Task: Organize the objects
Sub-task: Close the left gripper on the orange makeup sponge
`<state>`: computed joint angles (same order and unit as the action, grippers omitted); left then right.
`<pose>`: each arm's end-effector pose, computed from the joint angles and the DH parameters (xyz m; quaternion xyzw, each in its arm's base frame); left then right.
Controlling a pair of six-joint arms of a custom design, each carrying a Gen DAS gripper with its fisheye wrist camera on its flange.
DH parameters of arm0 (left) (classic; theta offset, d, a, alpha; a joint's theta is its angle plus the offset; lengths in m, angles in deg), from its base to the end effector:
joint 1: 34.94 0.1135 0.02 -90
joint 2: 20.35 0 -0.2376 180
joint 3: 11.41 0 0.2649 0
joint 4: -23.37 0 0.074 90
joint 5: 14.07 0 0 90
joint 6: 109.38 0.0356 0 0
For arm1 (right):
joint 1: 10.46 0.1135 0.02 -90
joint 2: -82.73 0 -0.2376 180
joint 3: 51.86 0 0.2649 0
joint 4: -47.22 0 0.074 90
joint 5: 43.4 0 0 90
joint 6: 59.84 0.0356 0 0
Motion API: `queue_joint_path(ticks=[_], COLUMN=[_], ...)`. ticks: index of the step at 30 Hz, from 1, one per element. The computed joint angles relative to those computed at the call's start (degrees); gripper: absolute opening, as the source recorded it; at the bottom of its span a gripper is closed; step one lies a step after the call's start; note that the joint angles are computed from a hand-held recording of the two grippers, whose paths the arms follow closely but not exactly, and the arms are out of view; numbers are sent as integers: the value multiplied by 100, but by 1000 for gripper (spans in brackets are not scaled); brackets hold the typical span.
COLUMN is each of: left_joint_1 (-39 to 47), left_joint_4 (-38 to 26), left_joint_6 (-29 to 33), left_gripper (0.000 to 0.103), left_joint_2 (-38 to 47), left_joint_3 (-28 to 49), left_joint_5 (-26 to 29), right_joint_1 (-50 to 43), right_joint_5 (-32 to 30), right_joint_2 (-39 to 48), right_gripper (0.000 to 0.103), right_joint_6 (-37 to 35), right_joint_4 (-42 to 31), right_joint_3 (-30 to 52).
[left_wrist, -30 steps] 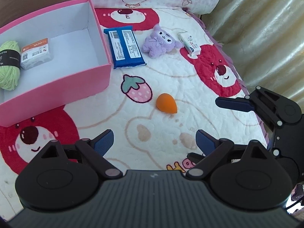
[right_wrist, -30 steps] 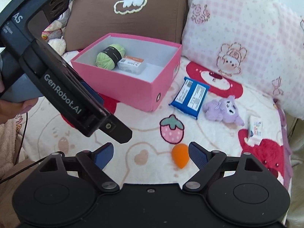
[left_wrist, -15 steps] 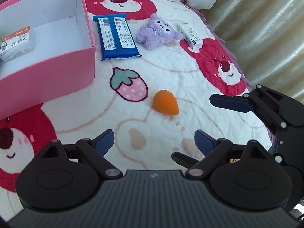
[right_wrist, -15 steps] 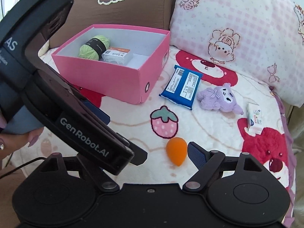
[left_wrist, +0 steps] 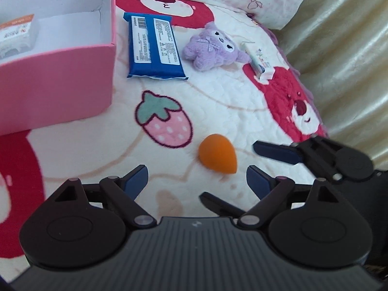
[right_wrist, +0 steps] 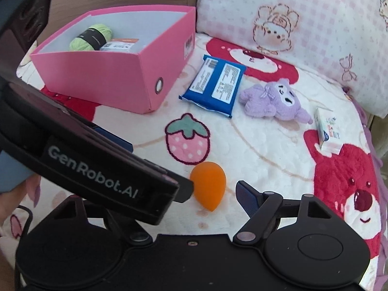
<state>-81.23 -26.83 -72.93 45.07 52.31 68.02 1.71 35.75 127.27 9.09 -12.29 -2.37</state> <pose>0.1786 -0.1798 0.2357 -0.0822 0.9397 -0.2072 0.2595 0.1723 0.0440 0.2142 -0.2988 0.9004 0.0663 0.3091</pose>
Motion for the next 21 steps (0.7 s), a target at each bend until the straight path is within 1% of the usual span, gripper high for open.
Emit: queue_joint_path(ticks=[2,5,7,10,12,13,14,15,16,17,19,21], left_joint_1=[-5,-24,-33,-19,-29,-43,-58,-63,-52,-29,42,70], left_joint_4=[240,553,763,1038,1069,1084,1126,1210,1322,1434,1596,1854], left_joint_6=[-123,-154,-154,-78,11,53,77,78,65,53,13,-64], left_gripper=[85,78,67,60,57,54,53,51,51,51,52,51], left_joint_2=[80,144,158,141,179,200,204,185,166,168,233,168], left_joint_3=[-76,-210,-322,-492,-512,-521,-552,-619,-700,-771,-845,-979], left_joint_5=[1,20,-21,-27,-48,-91,-139,-173,-171,-147,-39,15], right_joint_1=[-66,-170,-312,-495,-619,-650,-661,-667,-673,-664,-629,-711], right_joint_5=[-49,-179,-392,-622,-766,-780,-769,-752,-744,-707,-579,-608], right_joint_2=[126,203,202,103,127,184,262,327,365,376,428,413], right_gripper=[77,74,72,71,69,65,63,57,52,50,41,38], right_joint_6=[42,115,162,297,382,420,440,443,432,416,410,469], right_joint_4=[166,341,438,701,910,986,1022,1046,1053,1055,1077,1136], right_joint_3=[-83,-220,-323,-566,-702,-733,-735,-732,-726,-720,-712,-761])
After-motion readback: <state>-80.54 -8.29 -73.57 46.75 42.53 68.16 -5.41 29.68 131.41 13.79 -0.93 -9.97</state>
